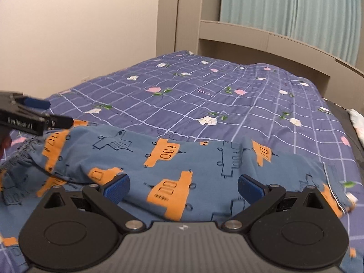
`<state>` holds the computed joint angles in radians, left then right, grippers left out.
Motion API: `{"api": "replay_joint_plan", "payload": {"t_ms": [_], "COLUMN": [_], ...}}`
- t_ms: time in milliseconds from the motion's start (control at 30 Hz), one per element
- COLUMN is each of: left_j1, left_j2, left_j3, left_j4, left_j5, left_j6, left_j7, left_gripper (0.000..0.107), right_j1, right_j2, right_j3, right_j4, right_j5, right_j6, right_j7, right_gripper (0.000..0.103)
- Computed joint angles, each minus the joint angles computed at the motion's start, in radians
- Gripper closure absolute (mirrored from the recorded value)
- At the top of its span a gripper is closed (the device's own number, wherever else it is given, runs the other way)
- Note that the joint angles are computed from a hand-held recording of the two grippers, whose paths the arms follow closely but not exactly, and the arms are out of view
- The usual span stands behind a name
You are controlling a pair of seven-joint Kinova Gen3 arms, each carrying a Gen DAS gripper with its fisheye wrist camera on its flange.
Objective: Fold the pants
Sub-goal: 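Move both grippers toward the pants hem and lower onto the fabric, then close the left gripper on the pants hem while the right gripper grasps the other hem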
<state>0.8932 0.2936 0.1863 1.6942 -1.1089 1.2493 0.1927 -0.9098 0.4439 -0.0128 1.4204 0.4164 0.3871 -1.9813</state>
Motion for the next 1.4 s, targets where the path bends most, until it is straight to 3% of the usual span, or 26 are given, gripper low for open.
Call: {"api": "replay_joint_plan", "payload": {"t_ms": [133,267,367,433,567,633,867,1233,1400], "left_j1": [-0.005,-0.166,-0.253,-0.261,-0.308,-0.331,-0.363,-0.365,-0.361], "left_j2": [-0.026,-0.100,-0.137,-0.153,-0.149,-0.141,-0.148,-0.137,-0.133], "left_j3": [-0.096,-0.017,0.017,-0.007,-0.014,-0.021,-0.042,-0.054,-0.056], "left_j4": [0.035,0.137,0.198,0.220,0.222,0.211,0.227,0.222,0.218], "left_j5": [0.041,0.038,0.041,0.059,0.095,0.127,0.170,0.191,0.193], "left_j6": [-0.068,-0.230,-0.336,-0.395,-0.439,-0.449,-0.513,-0.528,-0.522], "left_j7": [-0.077,-0.169,-0.237,-0.278,-0.338,-0.393,-0.464,-0.479,-0.482], "left_gripper": [0.005,0.005,0.005,0.005,0.005,0.005,0.007,0.007,0.007], "right_j1": [0.141,0.279,0.316,0.301,0.234,0.209,0.134,0.105,0.103], "right_j2": [0.089,0.199,0.280,0.327,0.417,0.463,0.602,0.643,0.639], "right_j3": [-0.150,-0.335,-0.411,-0.392,-0.260,-0.201,-0.086,-0.038,-0.033], "right_j4": [-0.145,-0.330,-0.469,-0.562,-0.747,-0.839,-1.153,-1.241,-1.230], "right_j5": [-0.095,-0.113,-0.094,-0.132,-0.295,-0.372,-0.422,-0.442,-0.445], "right_j6": [0.092,0.221,0.308,0.364,0.460,0.515,0.746,0.795,0.785], "right_j7": [0.162,0.324,0.446,0.528,0.664,0.721,0.813,0.877,0.883], "right_gripper": [0.000,0.000,0.000,0.000,0.001,0.007,0.009,0.015,0.015]}}
